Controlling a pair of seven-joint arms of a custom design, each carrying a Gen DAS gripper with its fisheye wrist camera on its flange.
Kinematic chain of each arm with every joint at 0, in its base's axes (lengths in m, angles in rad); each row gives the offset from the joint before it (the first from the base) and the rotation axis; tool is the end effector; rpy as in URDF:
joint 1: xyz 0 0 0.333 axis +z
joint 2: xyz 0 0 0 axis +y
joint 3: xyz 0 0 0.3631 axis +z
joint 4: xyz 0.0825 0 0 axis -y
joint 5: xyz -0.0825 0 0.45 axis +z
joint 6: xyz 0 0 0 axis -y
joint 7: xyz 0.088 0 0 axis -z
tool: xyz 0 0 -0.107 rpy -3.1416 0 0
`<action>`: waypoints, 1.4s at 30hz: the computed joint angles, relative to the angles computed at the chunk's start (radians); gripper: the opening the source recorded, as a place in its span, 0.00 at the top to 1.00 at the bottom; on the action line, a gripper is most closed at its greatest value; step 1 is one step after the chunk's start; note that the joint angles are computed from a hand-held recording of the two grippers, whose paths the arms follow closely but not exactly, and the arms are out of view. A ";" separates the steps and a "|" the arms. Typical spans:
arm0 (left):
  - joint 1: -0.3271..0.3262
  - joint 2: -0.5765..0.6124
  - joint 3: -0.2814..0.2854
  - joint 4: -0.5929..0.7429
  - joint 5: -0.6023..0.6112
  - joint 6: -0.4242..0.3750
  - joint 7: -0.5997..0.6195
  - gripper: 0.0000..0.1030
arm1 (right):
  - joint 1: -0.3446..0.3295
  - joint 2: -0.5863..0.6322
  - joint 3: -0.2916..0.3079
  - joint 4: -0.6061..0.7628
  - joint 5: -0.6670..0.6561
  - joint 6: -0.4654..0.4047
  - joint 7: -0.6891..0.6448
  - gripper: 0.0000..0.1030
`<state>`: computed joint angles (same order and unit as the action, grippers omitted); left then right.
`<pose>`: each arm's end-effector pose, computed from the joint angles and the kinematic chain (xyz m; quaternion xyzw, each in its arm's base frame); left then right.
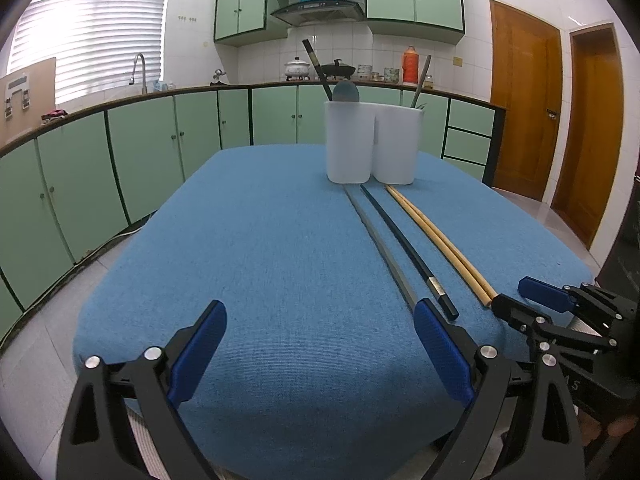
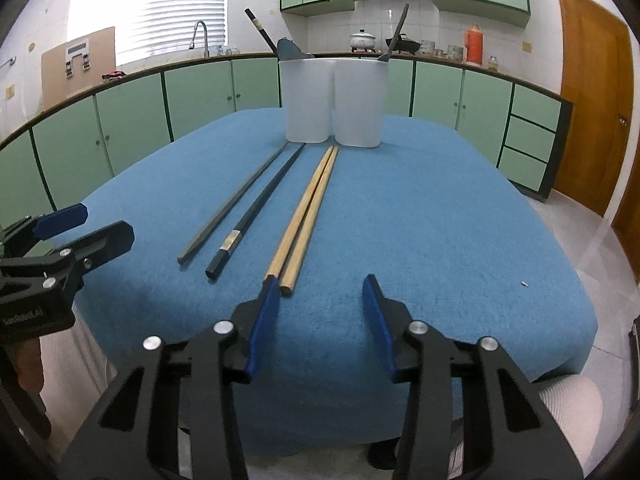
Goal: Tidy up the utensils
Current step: 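Withdraw both tools back toward the remaining chopsticks, then grasp a wooden chopstick with the right tool while the left tool grasps the grey chopstick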
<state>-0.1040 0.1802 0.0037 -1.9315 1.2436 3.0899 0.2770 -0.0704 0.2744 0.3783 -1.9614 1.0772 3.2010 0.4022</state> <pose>0.6723 -0.1462 0.4797 -0.6110 0.6252 -0.3538 0.3326 0.6857 0.1117 0.4238 -0.7179 0.5247 -0.2723 0.3678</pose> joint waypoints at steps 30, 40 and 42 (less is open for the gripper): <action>-0.027 0.017 0.019 0.006 -0.054 0.028 0.033 0.10 | -0.002 0.011 -0.003 0.037 0.119 -0.037 -0.099 0.94; 0.014 0.066 -0.083 0.012 -0.343 0.010 0.340 0.42 | 0.074 -0.016 -0.105 0.027 0.242 -0.042 -0.170 0.94; -0.054 0.070 -0.013 0.024 -0.292 0.004 0.290 0.52 | 0.090 -0.018 -0.126 0.027 0.254 -0.048 -0.176 0.94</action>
